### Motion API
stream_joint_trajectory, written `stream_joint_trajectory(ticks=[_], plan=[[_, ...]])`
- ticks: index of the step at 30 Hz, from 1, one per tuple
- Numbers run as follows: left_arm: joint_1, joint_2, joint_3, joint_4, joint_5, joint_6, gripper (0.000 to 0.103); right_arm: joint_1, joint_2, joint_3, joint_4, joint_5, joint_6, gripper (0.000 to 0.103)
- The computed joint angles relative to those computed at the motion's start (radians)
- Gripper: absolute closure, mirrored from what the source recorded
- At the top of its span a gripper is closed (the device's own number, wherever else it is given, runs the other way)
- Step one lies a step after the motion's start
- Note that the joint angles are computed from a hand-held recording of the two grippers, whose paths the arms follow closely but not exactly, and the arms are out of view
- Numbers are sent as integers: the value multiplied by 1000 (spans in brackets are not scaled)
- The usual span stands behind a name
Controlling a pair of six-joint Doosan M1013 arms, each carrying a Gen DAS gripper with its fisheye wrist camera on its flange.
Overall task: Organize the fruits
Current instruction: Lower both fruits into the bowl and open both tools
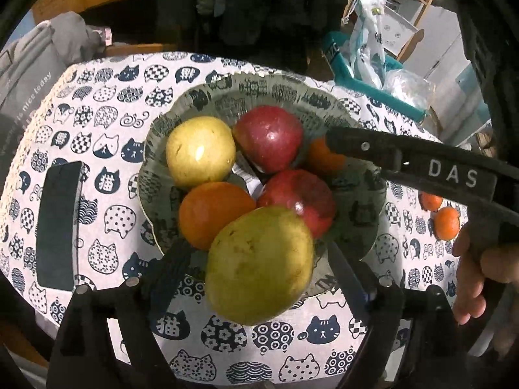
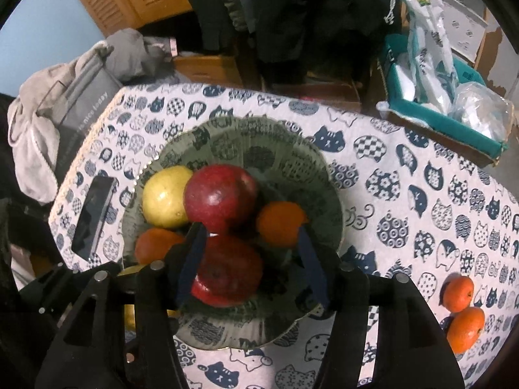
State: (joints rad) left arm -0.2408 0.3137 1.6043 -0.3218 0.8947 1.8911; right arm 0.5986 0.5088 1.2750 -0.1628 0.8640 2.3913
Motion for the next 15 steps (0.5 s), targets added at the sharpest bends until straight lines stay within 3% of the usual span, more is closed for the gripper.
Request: stream_joint_trajectory(ticks=[15], plan=[[-7,-51,5,-36,-82,1,15,50,-90,37,-314,85,205,30]])
